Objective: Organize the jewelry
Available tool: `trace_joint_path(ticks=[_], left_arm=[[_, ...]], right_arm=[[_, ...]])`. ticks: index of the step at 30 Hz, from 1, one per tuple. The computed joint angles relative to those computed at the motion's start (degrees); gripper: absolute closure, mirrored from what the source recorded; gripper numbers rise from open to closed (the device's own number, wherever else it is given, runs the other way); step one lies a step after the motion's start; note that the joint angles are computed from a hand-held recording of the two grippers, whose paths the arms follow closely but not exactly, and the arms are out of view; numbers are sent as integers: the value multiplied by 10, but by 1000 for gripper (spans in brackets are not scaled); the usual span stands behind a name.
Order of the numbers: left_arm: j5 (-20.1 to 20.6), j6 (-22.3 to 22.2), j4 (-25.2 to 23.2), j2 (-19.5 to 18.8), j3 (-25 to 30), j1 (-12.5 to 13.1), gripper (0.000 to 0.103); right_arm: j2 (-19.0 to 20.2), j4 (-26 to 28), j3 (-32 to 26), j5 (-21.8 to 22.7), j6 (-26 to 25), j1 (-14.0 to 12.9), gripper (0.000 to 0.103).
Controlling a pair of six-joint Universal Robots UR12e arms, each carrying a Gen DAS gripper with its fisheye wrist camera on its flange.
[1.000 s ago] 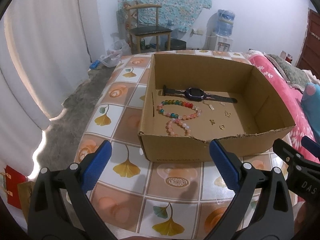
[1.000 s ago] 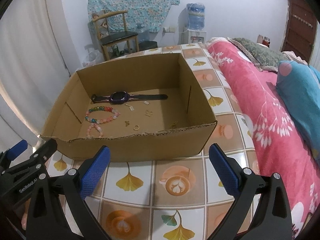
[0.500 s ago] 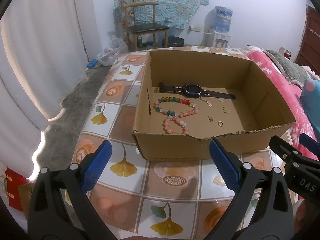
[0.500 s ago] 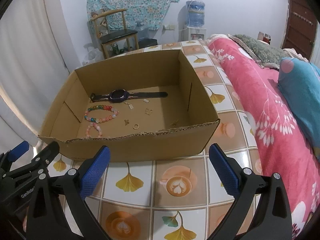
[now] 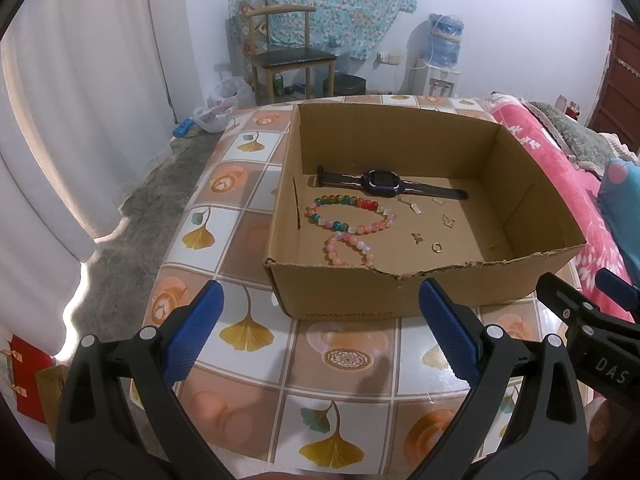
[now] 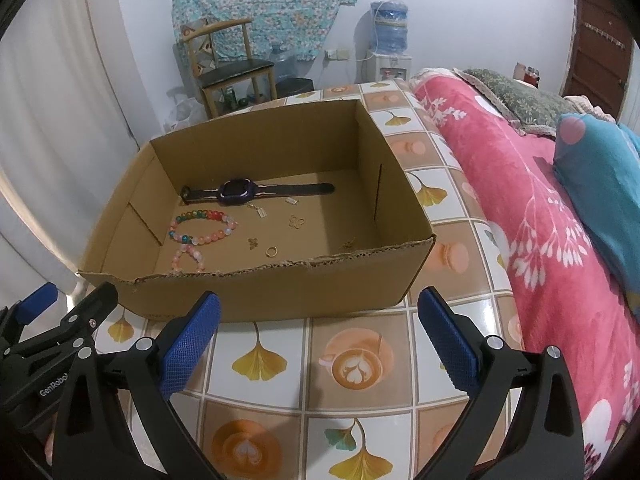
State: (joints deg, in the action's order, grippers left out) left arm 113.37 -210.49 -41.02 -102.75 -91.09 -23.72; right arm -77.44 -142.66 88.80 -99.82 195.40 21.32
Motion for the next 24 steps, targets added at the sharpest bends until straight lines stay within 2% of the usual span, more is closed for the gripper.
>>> trace_joint_path(ticks=[24], left_arm=[[-1, -1, 2, 2, -1, -1, 8]], right_arm=[[-2, 3, -2, -5, -2, 4, 7]])
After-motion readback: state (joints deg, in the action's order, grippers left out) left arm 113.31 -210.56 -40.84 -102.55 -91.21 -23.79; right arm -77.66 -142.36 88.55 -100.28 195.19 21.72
